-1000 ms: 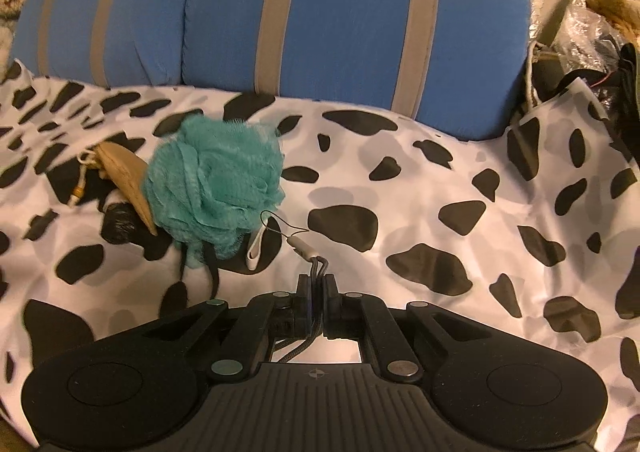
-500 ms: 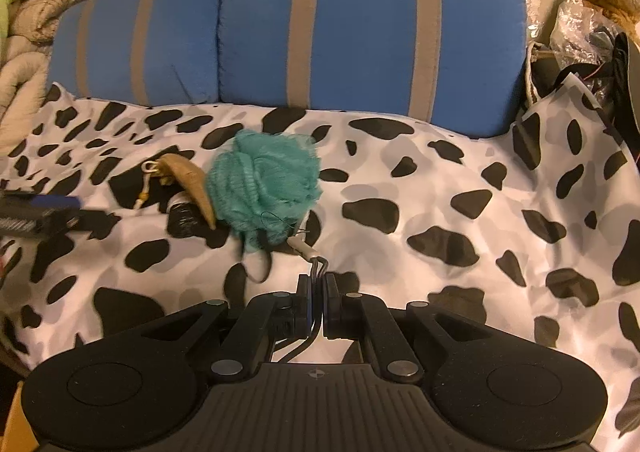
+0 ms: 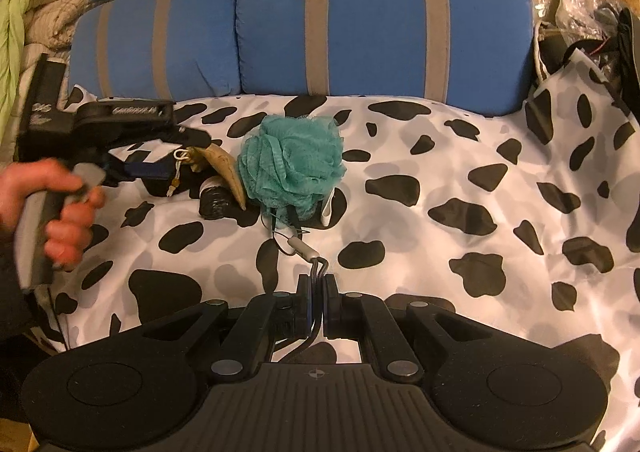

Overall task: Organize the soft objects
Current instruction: 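Grasp the brown burlap pouch with the left tool while the right tool holds the grey cable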

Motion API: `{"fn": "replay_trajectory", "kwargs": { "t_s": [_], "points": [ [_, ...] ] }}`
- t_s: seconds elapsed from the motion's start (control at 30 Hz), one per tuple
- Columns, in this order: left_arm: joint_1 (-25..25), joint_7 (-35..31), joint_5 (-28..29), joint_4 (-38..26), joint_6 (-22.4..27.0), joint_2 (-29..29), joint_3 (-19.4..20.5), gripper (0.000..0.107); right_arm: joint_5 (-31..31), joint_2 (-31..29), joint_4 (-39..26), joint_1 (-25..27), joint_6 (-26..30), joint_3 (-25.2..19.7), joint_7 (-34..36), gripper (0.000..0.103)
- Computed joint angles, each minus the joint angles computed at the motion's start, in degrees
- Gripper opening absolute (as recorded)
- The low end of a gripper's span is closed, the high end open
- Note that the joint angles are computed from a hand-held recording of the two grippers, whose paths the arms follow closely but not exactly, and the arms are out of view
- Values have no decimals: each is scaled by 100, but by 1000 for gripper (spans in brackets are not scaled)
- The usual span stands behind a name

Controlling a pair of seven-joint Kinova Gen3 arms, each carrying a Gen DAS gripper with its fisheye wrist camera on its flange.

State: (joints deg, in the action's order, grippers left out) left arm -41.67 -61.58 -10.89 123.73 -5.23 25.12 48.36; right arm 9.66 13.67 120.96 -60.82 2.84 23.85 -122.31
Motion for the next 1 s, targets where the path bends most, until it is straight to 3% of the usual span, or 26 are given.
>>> {"fn": "replay_trajectory", "kwargs": {
  "t_s": [0.13, 0.4, 0.5, 0.6, 0.77, 1.0],
  "points": [
    [93, 76, 250, -347, 258, 271, -184, 72, -99, -18, 3, 326, -35, -291, 37, 7],
    [-184, -215, 975, -835, 735, 966, 102, 53, -378, 3, -80, 814, -74, -767, 248, 7],
    [74, -406, 1162, -923, 944, 838, -157, 40, -459, 7, -110, 943, -92, -918, 333, 7],
    [318, -599, 1317, -936, 1090, 638, -465, 38, -540, 4, -120, 982, -102, -943, 395, 7],
    [-169, -1034, 1706, -939, 1205, 876, -18, 17, -633, 5, -112, 921, -104, -882, 469, 7],
    [-179, -1501, 2169, -905, 1344, 651, -136, 7, -651, 54, -164, 853, -63, -833, 482, 7]
  ]
}}
